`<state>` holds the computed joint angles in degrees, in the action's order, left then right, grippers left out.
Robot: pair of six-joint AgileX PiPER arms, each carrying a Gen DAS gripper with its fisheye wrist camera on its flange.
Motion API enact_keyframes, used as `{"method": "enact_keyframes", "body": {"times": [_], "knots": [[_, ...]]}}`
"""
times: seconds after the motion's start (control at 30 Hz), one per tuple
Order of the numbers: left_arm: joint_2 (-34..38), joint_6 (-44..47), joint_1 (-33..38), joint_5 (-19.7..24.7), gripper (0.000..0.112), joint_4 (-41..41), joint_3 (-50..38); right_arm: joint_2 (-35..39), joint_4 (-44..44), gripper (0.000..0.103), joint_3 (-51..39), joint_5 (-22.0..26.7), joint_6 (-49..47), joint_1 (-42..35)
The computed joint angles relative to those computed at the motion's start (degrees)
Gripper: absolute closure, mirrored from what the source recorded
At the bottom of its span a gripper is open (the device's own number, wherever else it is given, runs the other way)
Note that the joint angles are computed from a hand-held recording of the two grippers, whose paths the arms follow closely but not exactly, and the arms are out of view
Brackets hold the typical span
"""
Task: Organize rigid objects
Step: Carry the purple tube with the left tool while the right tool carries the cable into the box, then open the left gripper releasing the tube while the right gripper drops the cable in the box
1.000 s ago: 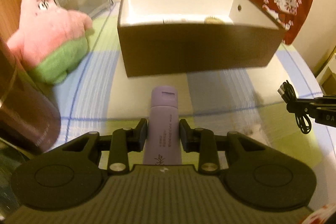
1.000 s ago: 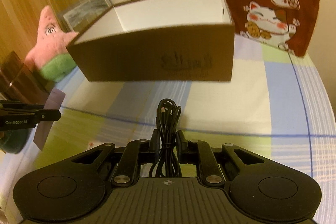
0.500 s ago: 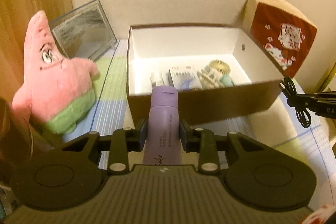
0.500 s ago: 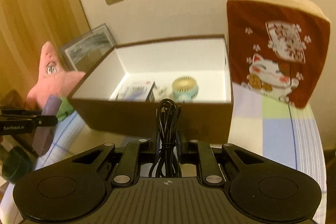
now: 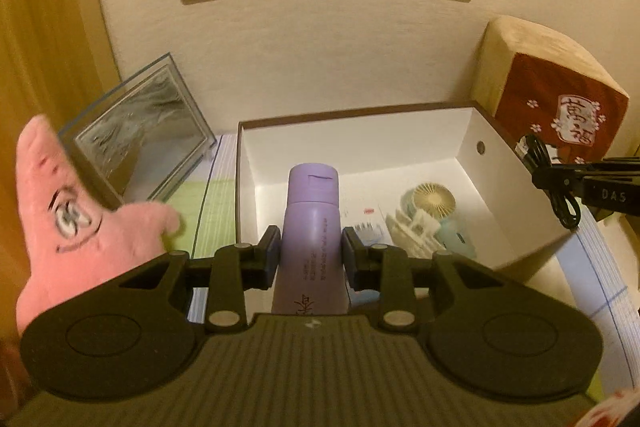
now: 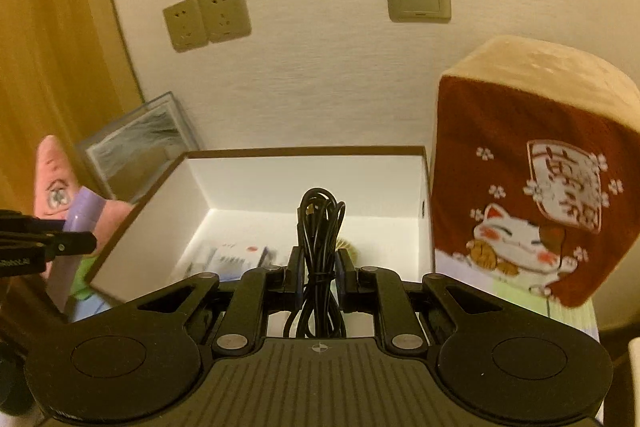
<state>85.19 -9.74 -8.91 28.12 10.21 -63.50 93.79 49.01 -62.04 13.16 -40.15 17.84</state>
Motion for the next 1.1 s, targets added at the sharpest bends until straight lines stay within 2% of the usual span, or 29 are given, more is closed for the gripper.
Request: {"method": "enact_keyframes", "body": {"times": [0.07, 0.27, 0.4, 0.73, 0.9, 0.97, 1.07, 1.1], "knots": [[2.7, -0.5, -0.1, 0.3, 0.083, 0.8, -2.7, 2.7, -7.5, 0.088, -3.2, 0.2, 7.5, 0.1], [11.0, 0.3, 0.4, 1.3, 0.083, 2.3, -10.0, 10.1, -23.1, 0.088, -10.9, 1.5, 23.3, -0.2], [16.1, 1.4, 1.5, 1.7, 0.083, 2.0, -14.2, 14.4, -29.9, 0.088, -15.4, 3.2, 30.4, -0.3], [26.5, 2.5, 2.2, 3.4, 0.083, 3.4, -23.7, 22.7, -40.0, 0.088, -24.1, 6.5, 39.4, -0.1], [30.1, 2.9, 2.2, 4.0, 0.082, 4.0, -27.3, 25.0, -40.6, 0.088, -27.0, 7.3, 39.7, -0.3], [30.8, 3.3, 2.3, 2.7, 0.082, 4.0, -27.4, 25.6, -41.6, 0.088, -27.9, 7.5, 40.5, -0.2], [30.8, -0.8, 1.7, 0.3, 0.063, 9.1, -26.5, 26.0, -42.2, 0.088, -28.5, 7.6, 40.7, -0.2], [30.7, 0.3, 1.8, -0.3, 0.063, 8.2, -26.5, 26.1, -42.3, 0.088, -28.7, 7.7, 40.7, -0.1]]}}
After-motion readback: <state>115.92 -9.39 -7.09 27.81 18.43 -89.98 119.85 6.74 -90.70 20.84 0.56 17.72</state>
